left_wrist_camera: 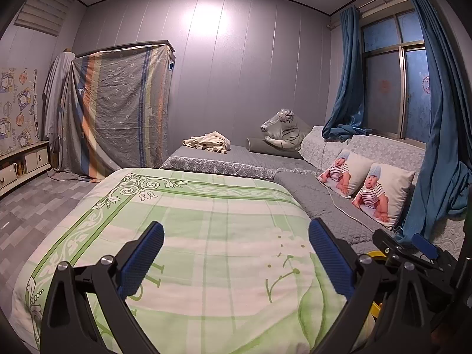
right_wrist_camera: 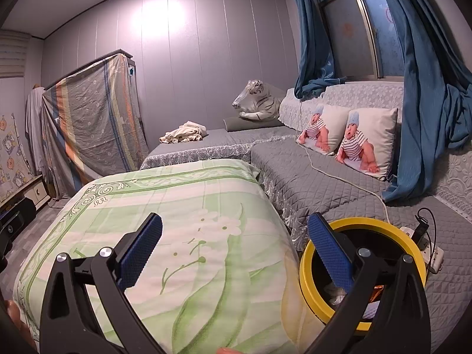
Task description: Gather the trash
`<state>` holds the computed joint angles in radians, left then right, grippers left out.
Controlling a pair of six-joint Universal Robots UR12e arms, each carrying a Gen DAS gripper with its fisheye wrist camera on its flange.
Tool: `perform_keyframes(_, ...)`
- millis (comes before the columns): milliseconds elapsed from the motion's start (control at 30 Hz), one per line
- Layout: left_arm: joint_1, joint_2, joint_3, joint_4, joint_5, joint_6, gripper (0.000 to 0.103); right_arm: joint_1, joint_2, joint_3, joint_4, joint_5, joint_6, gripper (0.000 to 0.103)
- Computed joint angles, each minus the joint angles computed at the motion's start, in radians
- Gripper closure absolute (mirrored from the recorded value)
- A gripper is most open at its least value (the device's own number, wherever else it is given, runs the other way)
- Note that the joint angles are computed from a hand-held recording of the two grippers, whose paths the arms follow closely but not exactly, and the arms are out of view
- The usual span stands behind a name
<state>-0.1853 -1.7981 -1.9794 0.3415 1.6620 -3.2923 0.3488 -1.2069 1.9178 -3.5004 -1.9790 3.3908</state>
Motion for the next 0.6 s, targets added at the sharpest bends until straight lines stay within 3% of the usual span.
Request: perform_keyframes(600, 0.004, 0.0, 0.002, -0.006, -0.012, 0.003, 0.008, 0.002, 0.008, -0.006, 0.003, 0.002, -0.006, 0.008)
